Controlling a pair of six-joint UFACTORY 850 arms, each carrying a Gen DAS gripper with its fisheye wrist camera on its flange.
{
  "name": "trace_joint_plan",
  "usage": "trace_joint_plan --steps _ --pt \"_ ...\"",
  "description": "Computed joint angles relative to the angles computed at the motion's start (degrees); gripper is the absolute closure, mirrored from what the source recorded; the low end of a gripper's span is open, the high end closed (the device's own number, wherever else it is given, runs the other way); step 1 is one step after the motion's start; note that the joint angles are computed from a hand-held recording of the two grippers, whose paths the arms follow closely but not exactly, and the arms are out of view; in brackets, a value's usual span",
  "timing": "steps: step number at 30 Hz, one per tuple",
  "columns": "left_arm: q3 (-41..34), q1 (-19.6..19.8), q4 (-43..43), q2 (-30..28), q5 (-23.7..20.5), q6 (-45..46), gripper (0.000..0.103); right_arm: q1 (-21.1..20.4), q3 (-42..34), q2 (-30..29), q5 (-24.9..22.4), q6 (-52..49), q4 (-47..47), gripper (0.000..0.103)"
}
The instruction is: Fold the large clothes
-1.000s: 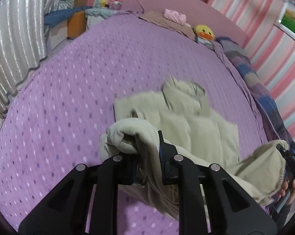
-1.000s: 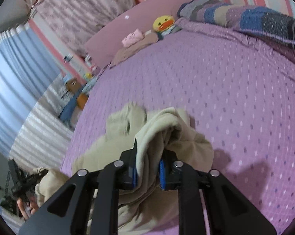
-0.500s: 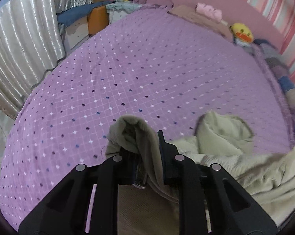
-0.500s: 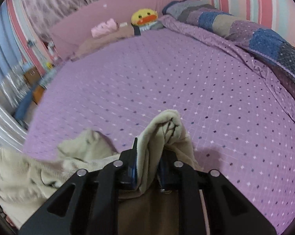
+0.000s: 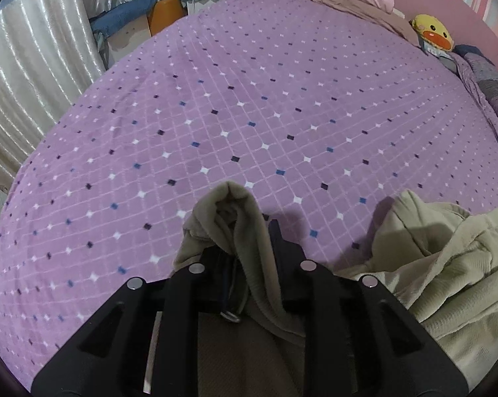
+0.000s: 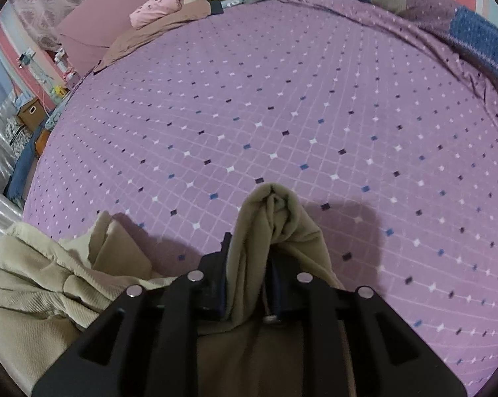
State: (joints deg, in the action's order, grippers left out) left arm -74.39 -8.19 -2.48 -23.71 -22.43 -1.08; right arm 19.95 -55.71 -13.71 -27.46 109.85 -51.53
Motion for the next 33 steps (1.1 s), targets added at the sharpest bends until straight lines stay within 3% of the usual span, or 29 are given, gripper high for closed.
trace_joint_plan --steps 6,12,14,16,17,18,19,25,27,29,33 --pt "-0.6 0.0 -0.5 -2.6 -0.9 0.2 0.080 -2.4 -0.8 -2.7 4.3 -7.5 9.4 0.081" --pt "-2.1 -0.3 2.5 -2.9 -4.5 0.2 0.079 -3.0 -3.5 -3.6 1.6 -23.2 22.9 0.075" --pt "-2.0 -0.4 3.2 -1.6 -5.7 2.0 0.077 -2.9 -3.3 -2.4 1.0 -26.9 24.9 0.070" --pt "-2.9 0.1 1.2 -0.4 -9.2 7.6 0.074 -2.6 -3.4 -0.6 -0.1 -32.7 27.7 0.056" --pt "-3.0 0.6 -0.5 0.4 -10.4 10.3 0.072 -2.4 -3.2 0.8 -0.6 -34.6 28.3 0.050" --pt "-3.5 1.4 -3.2 1.2 -12.0 13.9 0.068 -2.0 -2.9 2.4 -1.1 -34.8 27.7 0.035" --pt "-4.2 2.4 -6.3 1.8 -14.1 17.2 0.065 -1.4 -2.5 4.6 -1.7 -33.6 25.7 0.027" --pt "-10.3 8.0 -18.9 2.3 -28.3 25.3 0.029 0.0 -0.6 15.8 0.2 -30.4 24.2 0.023" --pt "-10.5 8.9 -19.4 3.5 -29.8 24.4 0.010 2.4 -0.9 18.8 -2.2 -25.6 18.7 0.020" --pt "-9.7 9.5 -19.8 6.0 -29.4 24.4 0.003 4.5 -0.9 20.7 -3.8 -22.5 15.4 0.019" --pt "-6.0 10.4 -21.1 11.6 -28.9 27.6 0.003 7.5 -0.8 22.4 -6.5 -21.4 14.5 0.018"
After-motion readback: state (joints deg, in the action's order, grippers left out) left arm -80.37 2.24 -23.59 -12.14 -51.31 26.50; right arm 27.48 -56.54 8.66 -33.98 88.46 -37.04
